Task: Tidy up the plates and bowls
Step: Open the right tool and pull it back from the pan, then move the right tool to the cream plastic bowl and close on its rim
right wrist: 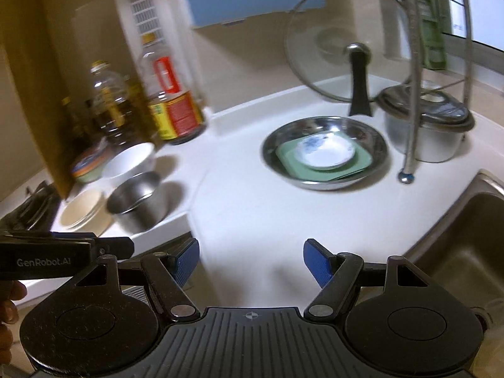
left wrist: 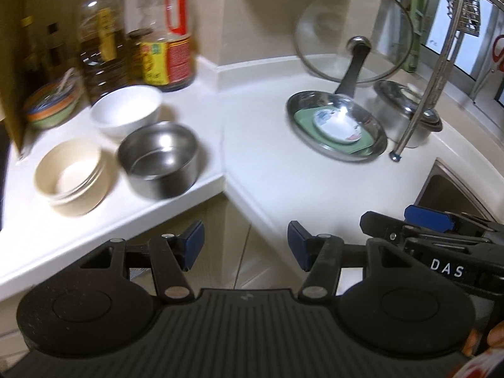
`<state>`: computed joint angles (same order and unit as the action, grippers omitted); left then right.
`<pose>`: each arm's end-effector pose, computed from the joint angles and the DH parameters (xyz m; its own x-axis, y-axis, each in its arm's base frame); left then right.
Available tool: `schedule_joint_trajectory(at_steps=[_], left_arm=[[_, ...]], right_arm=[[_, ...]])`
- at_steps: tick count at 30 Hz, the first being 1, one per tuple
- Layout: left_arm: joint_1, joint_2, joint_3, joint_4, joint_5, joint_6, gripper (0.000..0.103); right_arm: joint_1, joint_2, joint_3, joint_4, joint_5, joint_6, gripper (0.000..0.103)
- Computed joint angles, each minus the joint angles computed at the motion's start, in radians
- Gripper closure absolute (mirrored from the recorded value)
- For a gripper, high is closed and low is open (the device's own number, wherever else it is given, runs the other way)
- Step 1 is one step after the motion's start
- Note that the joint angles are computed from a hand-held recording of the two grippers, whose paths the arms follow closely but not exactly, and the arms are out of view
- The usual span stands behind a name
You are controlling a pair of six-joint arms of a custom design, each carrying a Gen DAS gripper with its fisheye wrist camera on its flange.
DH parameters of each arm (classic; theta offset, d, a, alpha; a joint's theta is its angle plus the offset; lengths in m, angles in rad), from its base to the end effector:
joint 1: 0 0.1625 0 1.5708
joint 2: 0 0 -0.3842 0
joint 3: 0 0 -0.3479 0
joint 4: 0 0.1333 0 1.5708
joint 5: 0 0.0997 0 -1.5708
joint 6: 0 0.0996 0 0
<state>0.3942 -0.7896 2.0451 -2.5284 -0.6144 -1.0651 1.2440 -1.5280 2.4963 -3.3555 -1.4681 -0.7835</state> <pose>-0.3394 -0.3737 0.0204 -0.7721 -0.0187 -0.6352 0.4276 0.7241 -0.5412 0.0223 -0.3814 0.2645 -0.8396 -0.2817 0.4645 -0.5261 0.6349 -0.5658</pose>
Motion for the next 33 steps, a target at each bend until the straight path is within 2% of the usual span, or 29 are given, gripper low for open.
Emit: schedule_joint_trajectory(at_steps=[4, 9, 13, 17, 25, 33], left_arm=[[-0.031, -0.047, 0.039, 0.101, -0.004, -0.125, 0.047], [-0.050, -0.113, 0.084, 0.217, -0.004, -0.258, 0.047], [-0.051, -0.181, 0.128, 0.311, -0.005, -0.359, 0.047], [-0.041, -0.254, 0.172, 0.393, -0.009, -0.434, 0.047], [0.012, -0.394, 0.227, 0.481, 0.024, -0.448, 0.047], [0.105, -0.502, 0.265, 0.450, 0.074, -0.338, 0.047]], right_arm=[[0.010, -0.028, 0.018, 0.069, 0.005, -0.017, 0.030], [0.049, -0.006, 0.022, 0.103, -0.009, -0.019, 0.030], [0.102, 0.055, 0.005, 0.130, -0.040, 0.008, 0.030], [0.167, 0.141, -0.016, 0.106, -0.073, 0.027, 0.030], [0.290, 0.317, -0.102, 0.081, -0.128, 0.116, 0.030], [0.383, 0.498, -0.210, 0.030, -0.179, 0.193, 0.030]])
